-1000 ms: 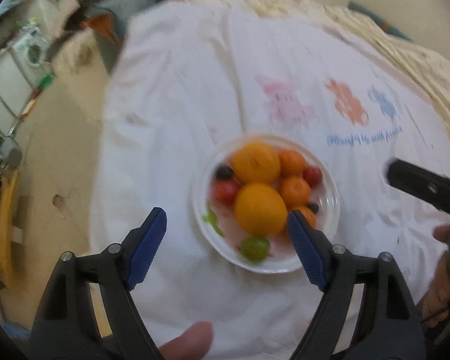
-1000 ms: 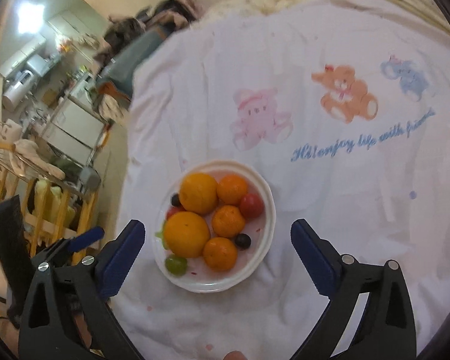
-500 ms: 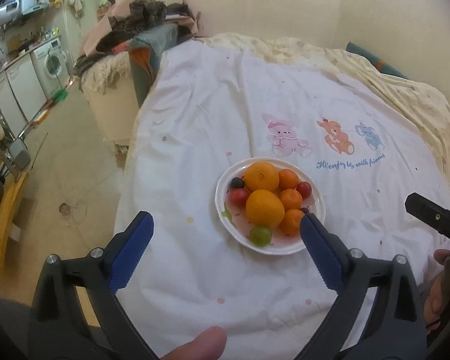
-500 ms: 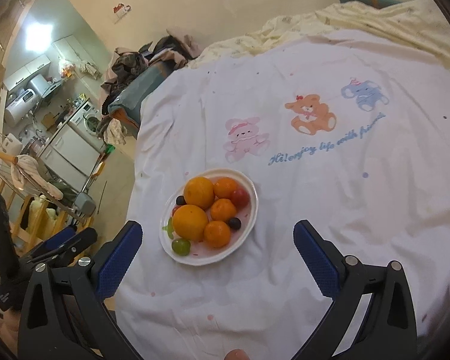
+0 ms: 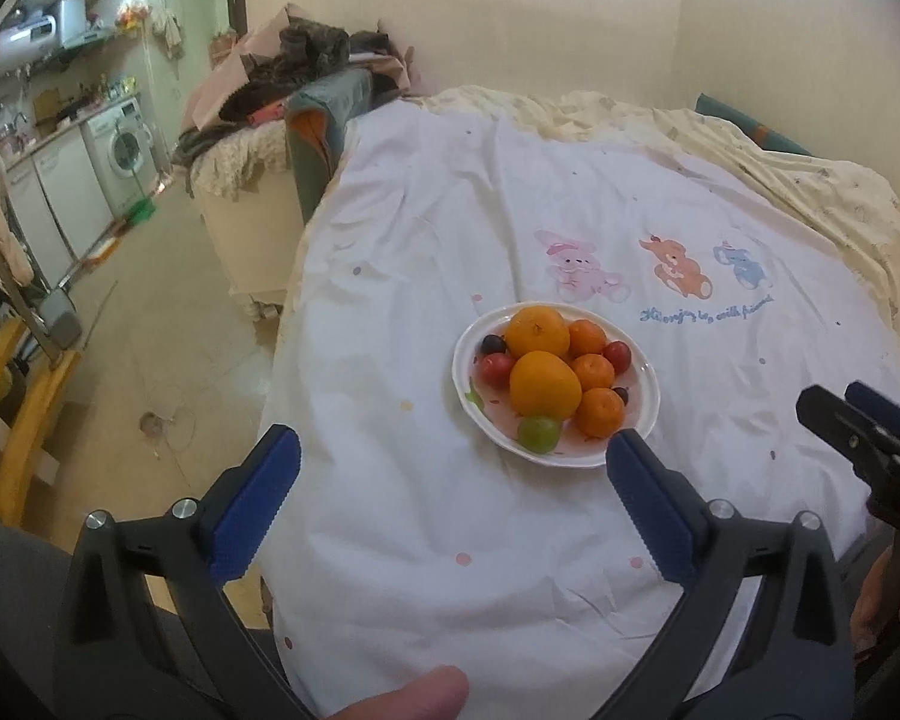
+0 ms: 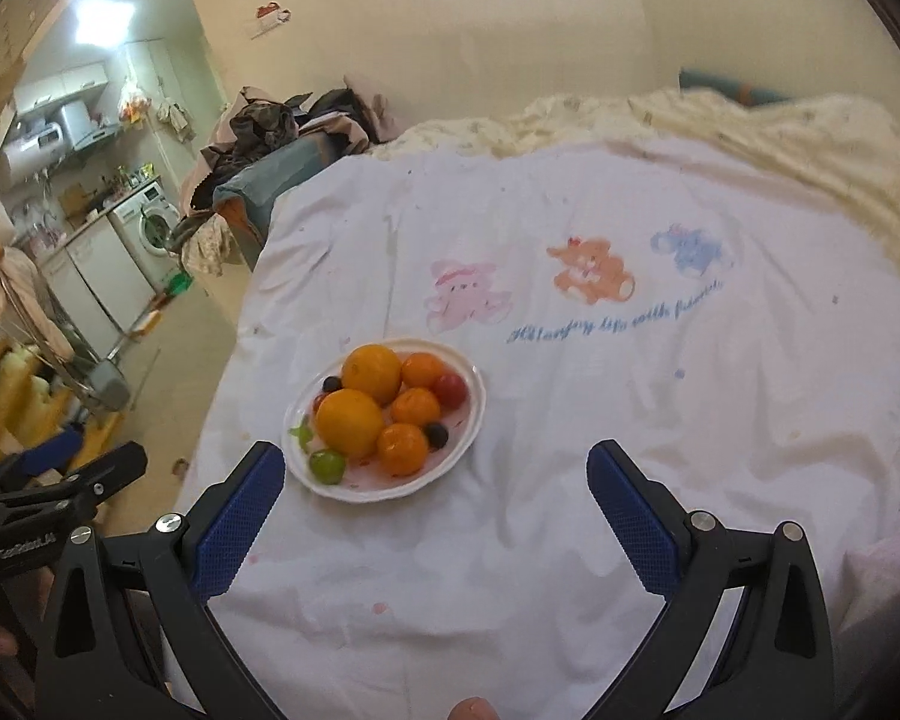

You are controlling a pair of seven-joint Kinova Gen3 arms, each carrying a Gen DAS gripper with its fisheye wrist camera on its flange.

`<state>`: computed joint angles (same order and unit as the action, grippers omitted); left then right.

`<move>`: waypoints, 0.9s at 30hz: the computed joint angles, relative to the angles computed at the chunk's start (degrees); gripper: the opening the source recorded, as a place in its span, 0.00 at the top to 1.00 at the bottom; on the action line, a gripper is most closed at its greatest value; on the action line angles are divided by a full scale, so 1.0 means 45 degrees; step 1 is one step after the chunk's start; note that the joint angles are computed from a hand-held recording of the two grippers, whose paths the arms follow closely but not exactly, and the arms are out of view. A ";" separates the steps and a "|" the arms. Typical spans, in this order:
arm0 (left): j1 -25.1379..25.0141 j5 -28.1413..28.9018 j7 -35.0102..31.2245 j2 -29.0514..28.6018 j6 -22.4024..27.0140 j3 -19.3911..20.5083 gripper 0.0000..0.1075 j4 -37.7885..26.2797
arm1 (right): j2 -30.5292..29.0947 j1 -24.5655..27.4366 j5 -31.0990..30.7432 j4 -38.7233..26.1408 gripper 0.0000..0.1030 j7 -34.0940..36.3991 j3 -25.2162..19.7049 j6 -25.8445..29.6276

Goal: Organize fruits

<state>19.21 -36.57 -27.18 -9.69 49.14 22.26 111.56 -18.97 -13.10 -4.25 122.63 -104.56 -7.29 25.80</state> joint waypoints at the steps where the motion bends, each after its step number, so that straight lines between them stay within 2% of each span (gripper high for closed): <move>1: -0.0006 -0.0093 0.0081 0.0068 0.0038 0.0065 0.06 0.0004 | 0.0059 0.0214 0.0222 -0.0012 0.00 -0.0178 -0.0279 -0.0066; 3: 0.0026 -0.0316 0.0320 0.0218 0.0145 0.0150 0.06 0.0011 | 0.0224 0.0357 0.0450 -0.0066 0.00 -0.0400 -0.0491 -0.0080; 7: 0.0193 -0.0257 0.0349 0.0337 0.0063 -0.0125 0.06 0.0059 | 0.0551 -0.0064 0.0086 -0.0157 0.00 -0.0184 0.0001 -0.0024; 18: 0.0331 -0.0126 0.0541 0.0459 -0.0185 -0.0425 0.06 0.0101 | 0.0571 0.0218 0.0937 -0.0198 0.00 -0.0824 -0.0749 0.0015; 27: 0.0148 0.0258 0.0275 0.0300 -0.0314 -0.0536 0.05 0.0099 | 0.0565 0.0161 0.1316 -0.0266 0.00 -0.1048 -0.0910 0.0104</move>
